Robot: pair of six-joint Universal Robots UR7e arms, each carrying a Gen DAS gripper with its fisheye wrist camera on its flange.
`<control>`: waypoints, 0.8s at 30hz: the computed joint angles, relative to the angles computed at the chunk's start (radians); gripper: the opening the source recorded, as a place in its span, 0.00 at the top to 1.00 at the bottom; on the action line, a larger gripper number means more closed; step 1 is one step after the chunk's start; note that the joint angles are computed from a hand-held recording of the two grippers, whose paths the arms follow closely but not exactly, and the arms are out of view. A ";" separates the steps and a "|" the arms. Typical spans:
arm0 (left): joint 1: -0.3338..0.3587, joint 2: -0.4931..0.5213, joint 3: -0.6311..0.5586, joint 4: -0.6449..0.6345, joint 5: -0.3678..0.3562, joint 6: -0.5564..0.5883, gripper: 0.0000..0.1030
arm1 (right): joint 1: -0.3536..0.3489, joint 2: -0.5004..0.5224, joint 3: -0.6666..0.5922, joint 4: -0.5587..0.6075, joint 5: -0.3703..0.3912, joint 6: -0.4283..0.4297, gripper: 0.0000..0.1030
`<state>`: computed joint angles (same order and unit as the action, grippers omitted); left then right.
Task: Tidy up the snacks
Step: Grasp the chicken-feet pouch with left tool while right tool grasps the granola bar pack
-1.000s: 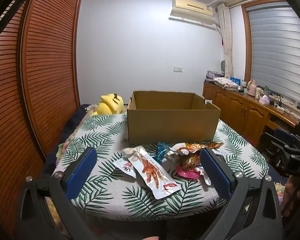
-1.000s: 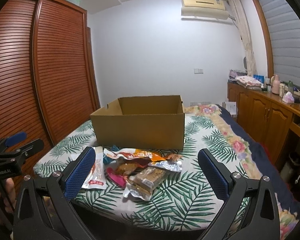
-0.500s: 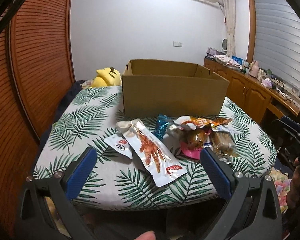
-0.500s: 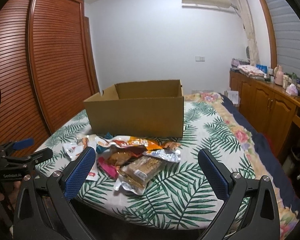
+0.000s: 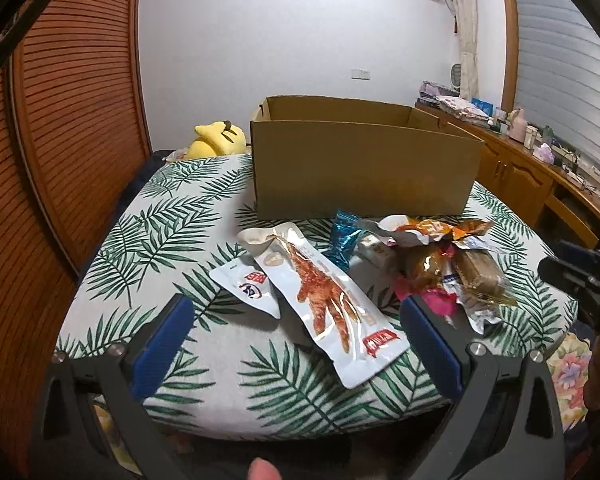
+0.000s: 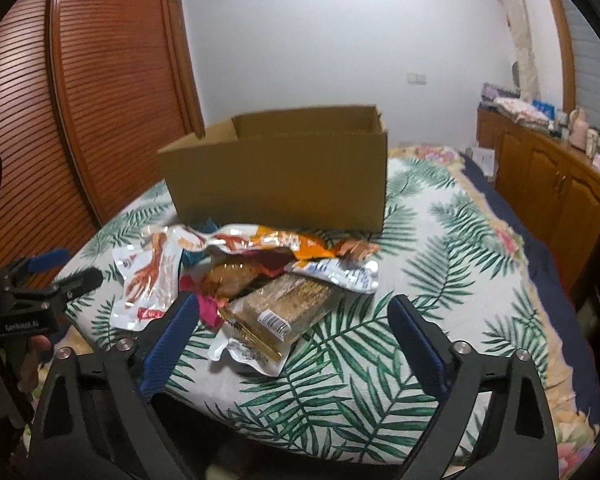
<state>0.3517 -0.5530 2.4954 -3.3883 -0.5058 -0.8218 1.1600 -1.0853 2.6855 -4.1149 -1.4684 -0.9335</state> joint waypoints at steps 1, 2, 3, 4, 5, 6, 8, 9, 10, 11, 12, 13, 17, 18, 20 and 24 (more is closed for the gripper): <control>0.011 0.005 -0.005 -0.022 -0.005 0.022 0.00 | 0.005 -0.002 -0.011 0.027 -0.011 0.005 0.12; 0.024 0.017 -0.011 -0.060 -0.013 0.055 0.00 | 0.013 -0.008 -0.027 0.068 -0.025 0.012 0.13; 0.034 0.024 -0.017 -0.085 -0.018 0.078 0.00 | 0.021 -0.013 -0.040 0.101 -0.039 0.019 0.15; 0.044 0.029 -0.024 -0.098 -0.024 0.096 0.00 | 0.028 -0.019 -0.053 0.138 -0.052 0.029 0.16; 0.059 0.037 -0.033 -0.128 -0.037 0.132 0.00 | 0.037 -0.025 -0.068 0.176 -0.067 0.041 0.18; 0.069 0.041 -0.041 -0.134 -0.042 0.146 0.00 | 0.047 -0.031 -0.083 0.213 -0.085 0.056 0.20; 0.089 0.044 -0.060 -0.126 -0.054 0.168 0.00 | 0.067 -0.040 -0.116 0.293 -0.122 0.087 0.21; 0.100 0.044 -0.069 -0.127 -0.064 0.183 0.00 | 0.072 -0.043 -0.129 0.321 -0.130 0.100 0.22; 0.105 0.043 -0.076 -0.113 -0.067 0.181 0.00 | 0.076 -0.047 -0.143 0.354 -0.136 0.114 0.22; 0.111 0.045 -0.084 -0.107 -0.069 0.184 0.00 | 0.081 -0.054 -0.157 0.393 -0.145 0.130 0.22; 0.120 0.046 -0.092 -0.108 -0.076 0.191 0.00 | 0.088 -0.060 -0.173 0.433 -0.158 0.151 0.22; 0.128 0.047 -0.098 -0.109 -0.084 0.197 0.00 | 0.095 -0.062 -0.188 0.468 -0.170 0.171 0.23; 0.168 0.041 -0.124 -0.108 -0.135 0.222 0.01 | 0.112 -0.067 -0.247 0.594 -0.197 0.220 0.26; 0.175 0.040 -0.131 -0.098 -0.140 0.224 0.02 | 0.121 -0.062 -0.261 0.609 -0.216 0.230 0.28; 0.190 0.037 -0.145 -0.076 -0.153 0.222 0.02 | 0.136 -0.044 -0.282 0.623 -0.251 0.236 0.29; 0.234 0.025 -0.167 -0.064 -0.205 0.217 0.07 | 0.151 -0.018 -0.308 0.631 -0.304 0.230 0.36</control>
